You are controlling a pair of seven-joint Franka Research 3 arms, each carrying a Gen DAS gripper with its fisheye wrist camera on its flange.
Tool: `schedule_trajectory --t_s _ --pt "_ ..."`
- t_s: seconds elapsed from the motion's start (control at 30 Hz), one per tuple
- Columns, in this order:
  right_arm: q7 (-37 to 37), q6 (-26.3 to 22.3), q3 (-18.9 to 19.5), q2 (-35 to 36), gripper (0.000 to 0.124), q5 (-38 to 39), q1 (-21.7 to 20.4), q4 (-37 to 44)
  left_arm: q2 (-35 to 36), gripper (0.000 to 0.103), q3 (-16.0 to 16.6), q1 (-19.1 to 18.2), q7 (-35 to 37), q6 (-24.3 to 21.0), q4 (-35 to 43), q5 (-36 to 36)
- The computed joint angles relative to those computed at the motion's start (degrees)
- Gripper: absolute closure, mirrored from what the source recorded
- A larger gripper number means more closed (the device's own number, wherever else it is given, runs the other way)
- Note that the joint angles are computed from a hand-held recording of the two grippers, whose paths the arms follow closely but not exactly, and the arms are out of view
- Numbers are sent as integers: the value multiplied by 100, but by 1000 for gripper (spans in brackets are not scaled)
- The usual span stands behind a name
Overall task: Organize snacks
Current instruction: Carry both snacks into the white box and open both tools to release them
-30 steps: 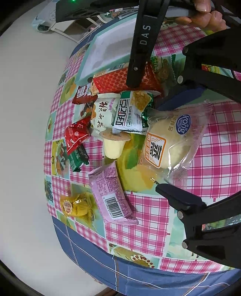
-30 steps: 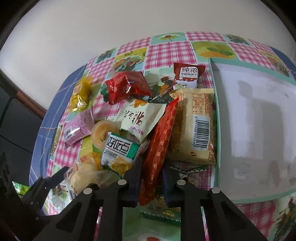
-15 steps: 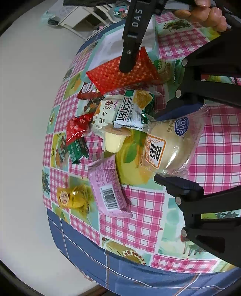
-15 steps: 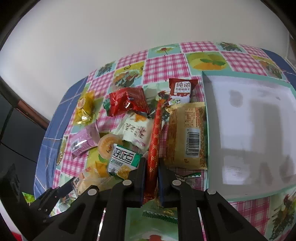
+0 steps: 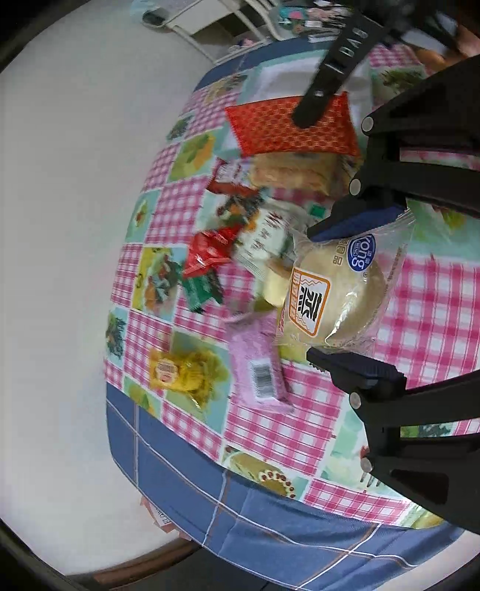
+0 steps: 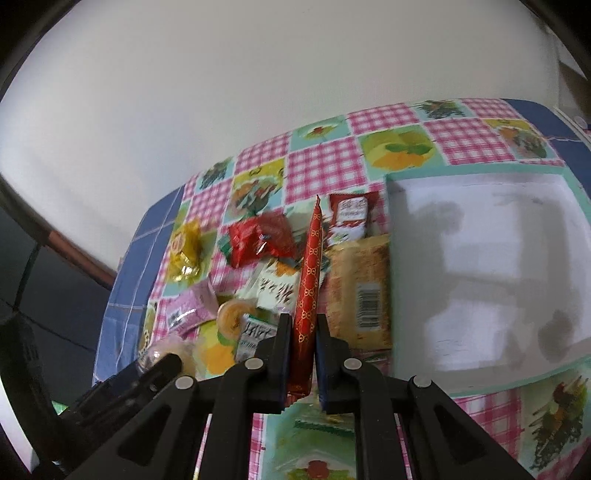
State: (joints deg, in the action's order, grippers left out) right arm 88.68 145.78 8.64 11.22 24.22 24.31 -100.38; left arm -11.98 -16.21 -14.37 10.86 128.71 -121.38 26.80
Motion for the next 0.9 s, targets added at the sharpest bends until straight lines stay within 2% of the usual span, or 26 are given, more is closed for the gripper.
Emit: schedule_trajectory --t_s 0.17,0.37,0.47,0.57,0.7,0.9 --pt "417 19 -166 -65 111 -17 -141 9 554 43 -70 -55 -16 -389 900 172" --pt "1312 60 -455 -104 111 -877 -262 28 1469 43 -46 -350 16 -646 2170 501" --pt "1528 116 -543 -90 111 -1082 -406 33 1991 43 21 -580 6 -759 2834 673" --pt "1775 162 -629 -57 111 -1387 -495 51 2471 43 136 -808 -31 -684 3382 753" --pt "1836 210 -647 1 111 -1403 -654 88 3125 43 312 -1102 41 -684 4094 831" --pt "1897 212 -692 217 111 -1620 -714 284 3851 43 591 -1396 183 -658 4781 803"
